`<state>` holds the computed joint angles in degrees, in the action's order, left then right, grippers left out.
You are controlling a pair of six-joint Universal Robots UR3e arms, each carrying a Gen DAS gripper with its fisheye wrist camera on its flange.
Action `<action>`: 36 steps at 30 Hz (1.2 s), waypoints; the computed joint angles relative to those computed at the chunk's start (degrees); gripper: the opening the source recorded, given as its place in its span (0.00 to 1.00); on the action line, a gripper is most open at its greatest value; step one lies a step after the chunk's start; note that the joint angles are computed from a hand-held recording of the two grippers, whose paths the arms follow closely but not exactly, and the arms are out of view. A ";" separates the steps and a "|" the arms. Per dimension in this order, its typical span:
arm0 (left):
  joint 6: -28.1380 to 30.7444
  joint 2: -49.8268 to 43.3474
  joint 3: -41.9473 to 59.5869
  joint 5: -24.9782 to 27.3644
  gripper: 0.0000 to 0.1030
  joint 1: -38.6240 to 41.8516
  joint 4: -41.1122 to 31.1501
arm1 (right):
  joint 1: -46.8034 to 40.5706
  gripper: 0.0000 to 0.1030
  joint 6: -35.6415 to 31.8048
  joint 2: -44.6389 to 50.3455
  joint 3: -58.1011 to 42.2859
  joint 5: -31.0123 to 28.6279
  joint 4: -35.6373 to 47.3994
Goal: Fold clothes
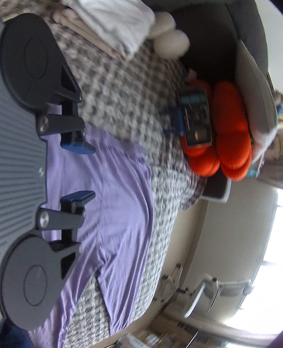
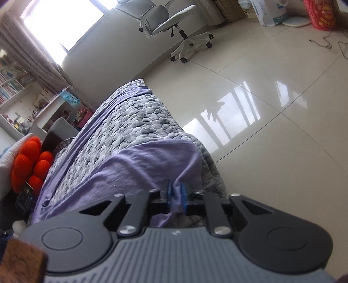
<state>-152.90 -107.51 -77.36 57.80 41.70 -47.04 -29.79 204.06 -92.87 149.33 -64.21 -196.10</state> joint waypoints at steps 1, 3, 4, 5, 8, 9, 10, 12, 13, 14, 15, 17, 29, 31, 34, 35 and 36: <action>-0.45 0.95 -2.16 0.03 0.36 1.89 0.30 | 1.74 0.05 0.57 -0.41 -1.05 -2.84 0.93; -1.50 2.55 -5.56 -0.50 0.36 5.05 -0.19 | 3.72 0.04 1.19 -1.72 -2.06 -6.73 2.04; -1.55 2.92 -6.72 -1.29 0.37 6.59 -0.98 | 4.39 0.03 1.21 -2.52 -2.43 -8.21 2.68; -0.97 3.24 -7.67 -2.27 0.37 7.91 -1.80 | 5.05 0.03 0.92 -3.40 -2.97 -9.54 3.73; -2.13 2.14 -8.51 -3.77 0.46 9.02 -1.40 | 7.12 0.03 0.11 -5.35 -4.68 -13.67 6.55; -2.51 1.74 -8.75 -4.26 0.46 9.38 -1.27 | 8.17 0.03 0.17 -5.13 -5.54 -15.46 7.28; -2.89 1.33 -8.98 -4.75 0.47 9.74 -1.15 | 9.39 0.02 0.28 -4.63 -6.45 -17.68 7.81; -3.88 0.28 -9.12 -6.53 0.50 10.30 -1.08 | 11.66 0.01 0.53 -2.82 -7.94 -21.73 7.81; -4.47 -0.26 -8.97 -7.22 0.50 10.37 -1.26 | 11.95 0.01 0.42 -2.75 -7.92 -22.43 8.02; -5.02 -0.89 -8.76 -7.35 0.50 10.26 -1.25 | 12.22 0.01 0.34 -2.50 -7.98 -22.79 8.17; -5.78 -1.76 -8.54 -7.21 0.50 9.97 -0.49 | 12.45 0.01 0.31 -1.98 -8.14 -22.60 8.23; -7.36 -2.81 -8.45 -7.44 0.50 9.70 0.92 | 13.12 0.01 0.25 -0.98 -8.66 -22.51 8.41; -11.71 -6.69 -6.79 -5.13 0.44 6.17 6.53 | 23.47 0.13 -8.78 10.88 -25.50 -21.54 8.79; -11.23 -6.86 -7.38 -3.72 0.22 5.35 8.21 | 26.78 0.13 -12.12 14.45 -29.68 -22.94 9.60; -10.33 -6.67 -8.96 -1.54 0.05 4.42 11.35 | 30.32 0.12 -15.10 19.90 -33.98 -25.57 9.26; -10.42 -6.63 -9.28 -1.70 0.04 4.65 11.90 | 31.17 0.10 -15.56 21.48 -34.60 -27.26 7.75; -10.69 -6.46 -9.58 -2.10 0.04 5.10 12.15 | 31.64 0.08 -15.82 22.73 -34.98 -28.49 6.20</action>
<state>-163.58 -113.96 -86.94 55.70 46.80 -34.89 1.85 188.23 -70.14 114.35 -92.70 -189.91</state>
